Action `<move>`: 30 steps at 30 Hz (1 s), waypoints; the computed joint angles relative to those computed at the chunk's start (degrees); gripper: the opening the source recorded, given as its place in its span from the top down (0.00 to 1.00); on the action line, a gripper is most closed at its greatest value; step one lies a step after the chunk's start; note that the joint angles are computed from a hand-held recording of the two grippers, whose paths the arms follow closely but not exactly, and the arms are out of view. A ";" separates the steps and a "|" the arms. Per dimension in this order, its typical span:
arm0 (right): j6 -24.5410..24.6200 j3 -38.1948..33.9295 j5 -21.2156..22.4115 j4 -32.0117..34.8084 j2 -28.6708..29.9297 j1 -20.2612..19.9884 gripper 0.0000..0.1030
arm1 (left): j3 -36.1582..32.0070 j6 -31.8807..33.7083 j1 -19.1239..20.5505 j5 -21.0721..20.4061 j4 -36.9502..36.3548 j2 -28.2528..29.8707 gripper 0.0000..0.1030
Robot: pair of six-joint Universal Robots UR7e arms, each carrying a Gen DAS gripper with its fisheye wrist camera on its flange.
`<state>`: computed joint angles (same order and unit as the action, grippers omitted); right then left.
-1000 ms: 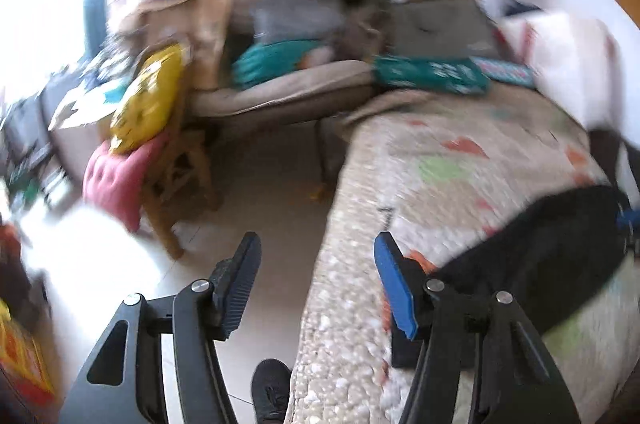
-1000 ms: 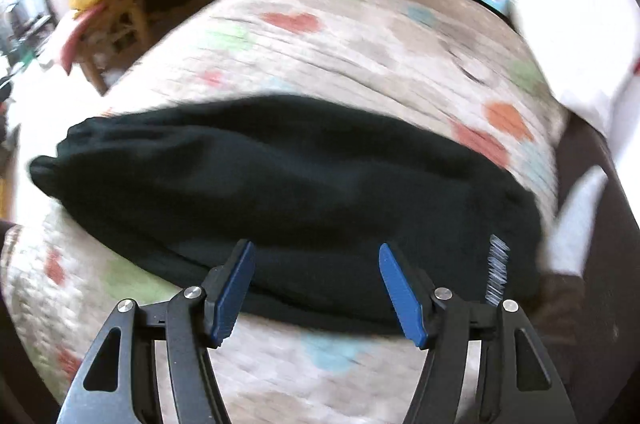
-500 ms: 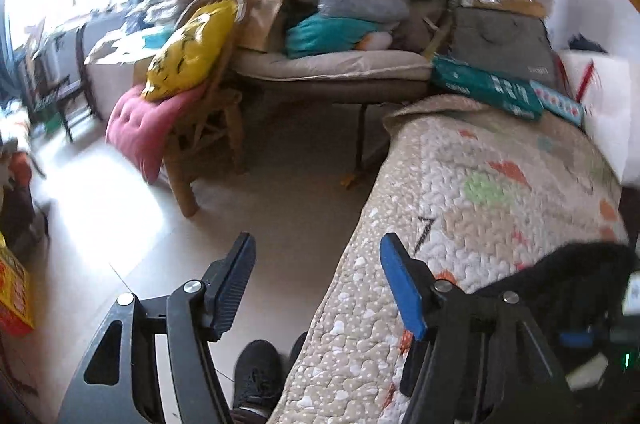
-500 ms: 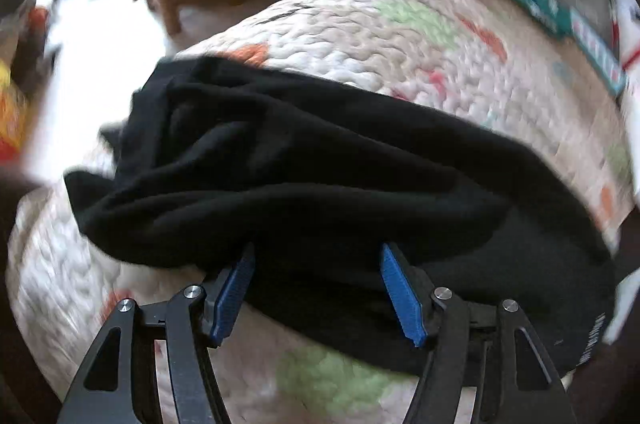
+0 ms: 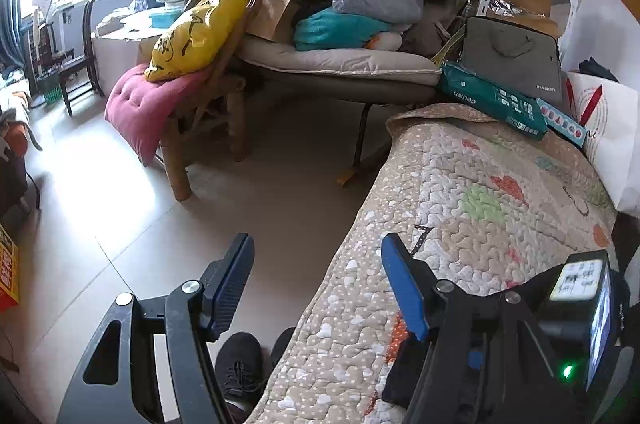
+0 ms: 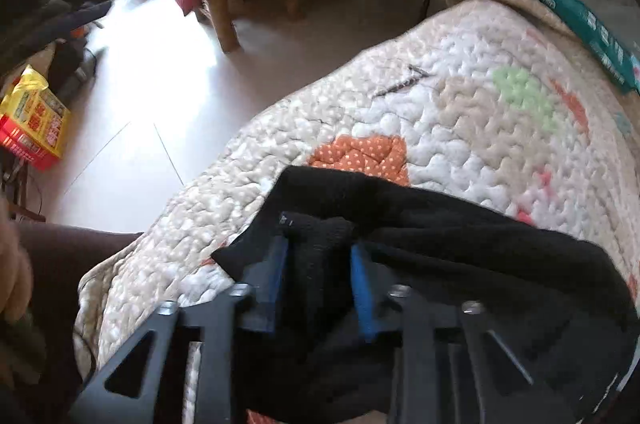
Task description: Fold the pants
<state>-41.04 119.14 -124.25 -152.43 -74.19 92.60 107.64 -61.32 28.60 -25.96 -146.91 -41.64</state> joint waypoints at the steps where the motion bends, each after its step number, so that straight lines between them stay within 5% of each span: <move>1: 1.19 -0.35 1.12 0.62 -0.45 -0.20 0.80 | 0.25 -0.09 0.03 -0.18 -0.83 -0.13 0.36; 9: 11.57 -8.97 11.81 9.21 0.63 -2.69 0.77 | 0.76 -1.23 0.64 -1.40 -3.40 -0.50 0.36; 11: 14.27 -10.05 12.19 11.15 2.23 -3.17 0.69 | 0.81 -1.92 0.67 -1.23 -2.98 -0.62 0.36; 13: 16.59 -10.47 14.41 12.13 2.81 -3.94 0.42 | 1.02 -2.42 0.67 -0.90 -3.41 -0.62 0.36; 15: 19.73 -10.86 19.77 13.14 2.57 -5.31 0.28 | 1.11 -2.72 0.71 -0.74 -3.70 -0.60 0.35; 20: 22.01 -11.86 28.09 15.27 -0.49 -7.47 0.26 | 1.16 -1.63 0.72 -1.23 -5.92 -0.08 0.35; 25: 15.71 -9.57 19.52 9.51 -6.87 -8.95 0.26 | -1.15 8.61 0.02 -4.16 -14.69 3.97 0.35; 30: 7.34 -9.08 5.25 2.24 -10.67 -14.42 0.26 | -8.39 18.20 -0.76 -9.39 -9.63 11.03 0.35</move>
